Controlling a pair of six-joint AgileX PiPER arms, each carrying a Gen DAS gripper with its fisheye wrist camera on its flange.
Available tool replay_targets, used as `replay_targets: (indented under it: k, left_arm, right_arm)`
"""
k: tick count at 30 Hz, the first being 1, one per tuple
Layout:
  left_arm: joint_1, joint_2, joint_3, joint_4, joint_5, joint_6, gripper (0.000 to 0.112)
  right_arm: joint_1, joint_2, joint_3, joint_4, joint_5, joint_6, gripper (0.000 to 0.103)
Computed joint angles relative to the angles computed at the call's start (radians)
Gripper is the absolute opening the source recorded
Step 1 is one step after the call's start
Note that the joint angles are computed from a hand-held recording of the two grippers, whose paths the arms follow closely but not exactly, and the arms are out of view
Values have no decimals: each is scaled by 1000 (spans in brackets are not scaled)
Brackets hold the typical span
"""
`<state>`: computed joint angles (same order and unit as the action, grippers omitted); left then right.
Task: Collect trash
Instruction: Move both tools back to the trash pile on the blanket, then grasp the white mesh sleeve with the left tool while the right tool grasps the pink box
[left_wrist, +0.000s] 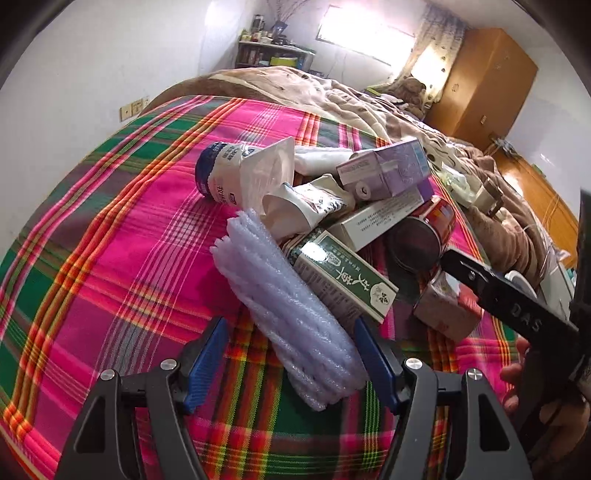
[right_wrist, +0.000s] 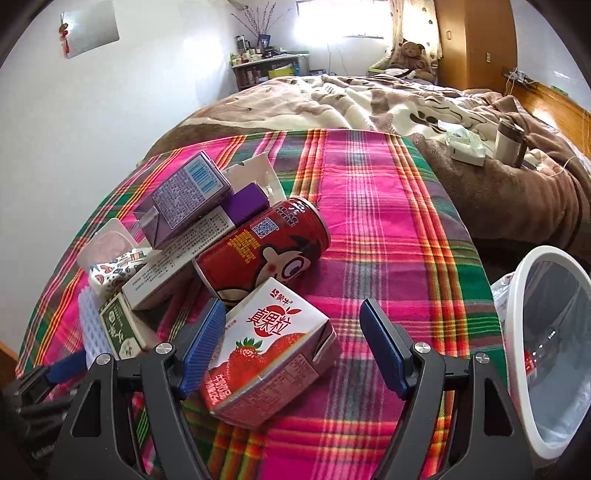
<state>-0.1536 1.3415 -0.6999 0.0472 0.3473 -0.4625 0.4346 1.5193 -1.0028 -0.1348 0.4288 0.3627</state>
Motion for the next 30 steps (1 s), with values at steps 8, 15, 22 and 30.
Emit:
replay_targets:
  k: [8, 15, 22, 30]
  left_arm:
    - [54, -44, 18, -28, 33, 82, 70]
    - [123, -53, 14, -24, 63, 117, 70]
    - [159, -29, 8, -118, 41, 183, 70]
    - [192, 3, -16, -171, 27, 220, 70]
  right_arm:
    - [46, 13, -35, -50, 72, 30, 77]
    - [-40, -66, 52, 256, 76, -226, 77]
    - [-82, -67, 92, 428, 39, -311, 77]
    - [-45, 25, -16, 363, 65, -189, 77]
